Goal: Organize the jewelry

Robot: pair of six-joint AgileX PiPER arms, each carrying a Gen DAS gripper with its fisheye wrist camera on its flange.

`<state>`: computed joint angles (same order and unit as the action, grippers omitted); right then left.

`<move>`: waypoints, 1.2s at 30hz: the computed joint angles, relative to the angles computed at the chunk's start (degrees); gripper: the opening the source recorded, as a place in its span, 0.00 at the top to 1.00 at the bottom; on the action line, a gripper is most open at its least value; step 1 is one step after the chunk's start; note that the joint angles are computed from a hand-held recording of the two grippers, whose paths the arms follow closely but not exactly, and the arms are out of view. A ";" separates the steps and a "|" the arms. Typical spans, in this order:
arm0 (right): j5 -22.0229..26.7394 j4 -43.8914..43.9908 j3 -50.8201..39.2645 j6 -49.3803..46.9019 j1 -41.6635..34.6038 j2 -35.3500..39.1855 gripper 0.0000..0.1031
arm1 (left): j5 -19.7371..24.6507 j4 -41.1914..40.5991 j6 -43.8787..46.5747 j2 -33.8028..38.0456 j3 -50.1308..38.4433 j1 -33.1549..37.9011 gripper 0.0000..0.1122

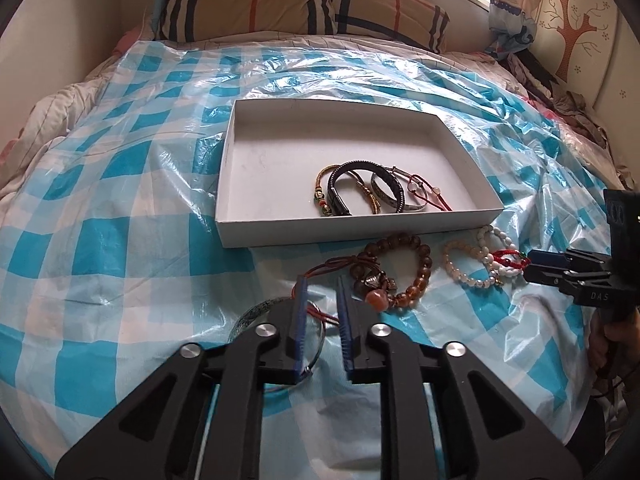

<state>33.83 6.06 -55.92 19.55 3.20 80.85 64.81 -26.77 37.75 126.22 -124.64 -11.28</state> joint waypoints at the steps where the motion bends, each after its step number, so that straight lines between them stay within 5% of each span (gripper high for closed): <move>1: 0.19 -0.98 -0.21 0.62 0.39 0.17 0.51 | -1.97 1.52 -0.87 0.11 0.24 -1.10 0.64; 2: 0.48 -1.98 -0.42 1.23 0.81 0.33 0.51 | -4.20 2.93 -1.29 0.11 0.86 -2.15 0.48; 4: 1.07 -3.21 -0.62 1.82 1.46 0.32 0.58 | -7.97 9.07 -3.66 0.58 1.69 -4.83 0.43; 5: 1.45 -3.57 -0.71 2.03 1.71 0.28 0.71 | -6.41 10.14 -4.03 1.87 0.15 -5.43 0.45; 6: 1.63 -2.96 -0.67 1.53 1.72 0.16 0.84 | -4.28 9.50 -3.78 2.85 -1.22 -5.45 0.64; 9: 1.53 -2.02 0.19 1.03 2.19 -0.95 0.90 | -5.26 10.68 -1.45 0.73 3.44 -6.18 0.98; 26: 1.86 -4.21 1.80 9.48 6.28 -10.04 0.94 | -2.78 -7.68 6.63 -14.13 17.95 0.97 0.98; 36: 3.87 -6.04 0.89 10.85 7.34 -9.60 0.92 | -3.35 -10.95 8.12 -17.60 22.37 0.64 0.98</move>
<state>37.70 0.03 -55.03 30.40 10.54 71.25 61.46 -37.72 45.86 108.62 -102.27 -10.64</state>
